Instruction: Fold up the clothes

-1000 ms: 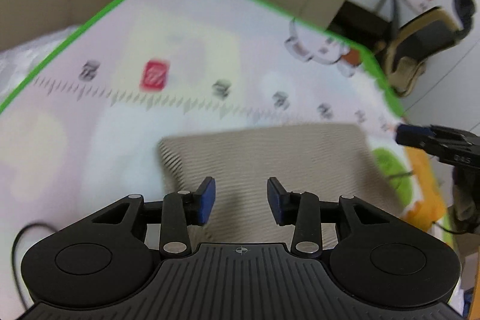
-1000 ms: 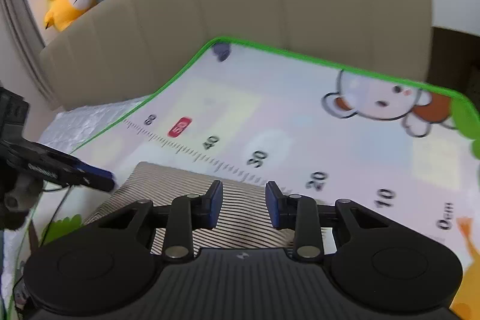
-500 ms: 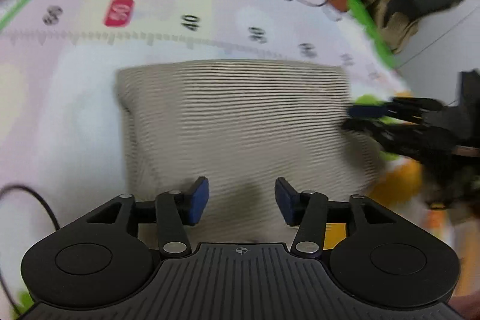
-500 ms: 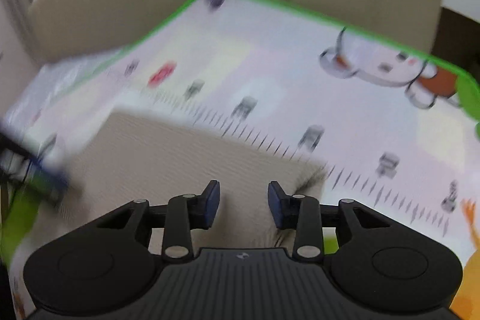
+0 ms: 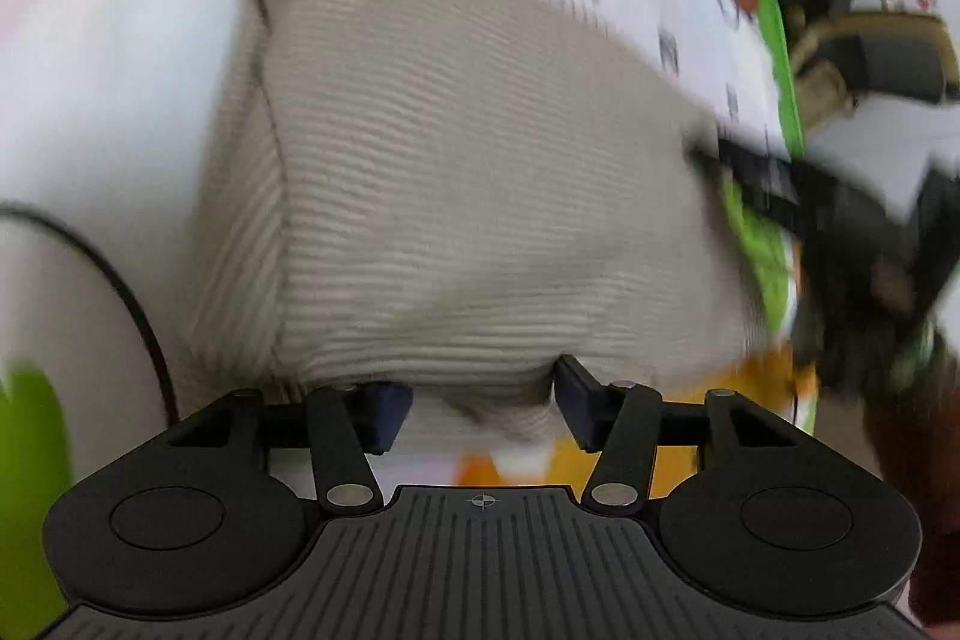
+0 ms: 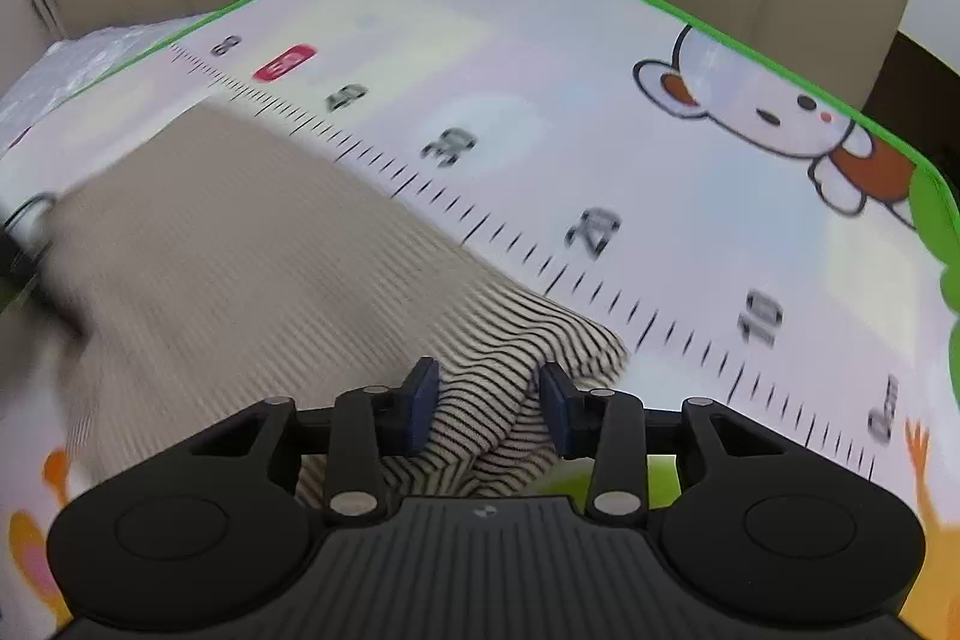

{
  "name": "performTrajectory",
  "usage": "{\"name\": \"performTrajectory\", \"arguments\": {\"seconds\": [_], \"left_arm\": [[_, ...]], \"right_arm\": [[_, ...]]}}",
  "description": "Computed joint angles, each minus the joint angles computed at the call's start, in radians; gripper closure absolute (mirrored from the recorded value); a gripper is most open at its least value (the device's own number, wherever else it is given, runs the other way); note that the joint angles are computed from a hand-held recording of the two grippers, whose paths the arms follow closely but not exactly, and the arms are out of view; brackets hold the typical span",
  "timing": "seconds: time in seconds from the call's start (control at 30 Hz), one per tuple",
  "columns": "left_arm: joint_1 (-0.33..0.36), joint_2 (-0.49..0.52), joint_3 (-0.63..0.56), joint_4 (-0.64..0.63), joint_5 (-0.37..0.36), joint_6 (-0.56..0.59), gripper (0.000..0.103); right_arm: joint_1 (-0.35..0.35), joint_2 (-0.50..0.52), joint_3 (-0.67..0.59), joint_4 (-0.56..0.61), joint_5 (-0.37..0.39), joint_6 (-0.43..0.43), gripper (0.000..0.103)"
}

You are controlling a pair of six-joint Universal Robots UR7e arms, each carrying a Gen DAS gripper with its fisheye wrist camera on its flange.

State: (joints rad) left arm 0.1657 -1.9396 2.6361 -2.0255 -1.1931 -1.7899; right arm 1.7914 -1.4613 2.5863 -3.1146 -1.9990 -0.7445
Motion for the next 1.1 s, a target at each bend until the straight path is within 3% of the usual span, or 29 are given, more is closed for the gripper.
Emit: {"name": "performTrajectory", "arguments": {"seconds": [0.27,0.4,0.5,0.57,0.7,0.83,0.9,1.03,1.1], "left_arm": [[0.061,0.055,-0.116,0.267,0.201,0.063,0.043],[0.06,0.041,-0.145,0.401,0.25,0.027,0.039],[0.037,0.014,-0.154,0.457,0.254,-0.02,0.039],[0.021,-0.019,-0.16,0.481,0.255,-0.042,0.037],[-0.023,-0.067,-0.187,0.532,0.251,-0.047,0.027],[-0.062,-0.065,-0.24,0.659,0.254,-0.111,0.019],[-0.078,-0.101,-0.246,0.695,0.245,-0.19,0.018],[-0.115,-0.153,-0.263,0.766,0.23,-0.35,0.018],[-0.139,-0.141,-0.291,0.82,0.227,-0.406,0.018]], "right_arm": [[0.024,-0.275,0.068,0.45,0.142,0.191,0.065],[0.074,-0.322,0.063,0.627,0.23,0.178,0.065],[0.131,-0.35,0.046,0.579,0.275,0.181,0.065],[0.153,-0.33,0.032,0.48,0.268,0.211,0.065],[0.131,-0.189,0.05,0.227,0.188,0.23,0.065],[0.102,-0.045,0.095,0.15,0.105,0.297,0.065],[0.143,-0.032,0.106,0.116,0.077,0.303,0.066],[0.13,-0.036,0.056,0.213,0.091,0.364,0.066],[0.153,0.006,0.057,0.166,0.057,0.311,0.063]]}}
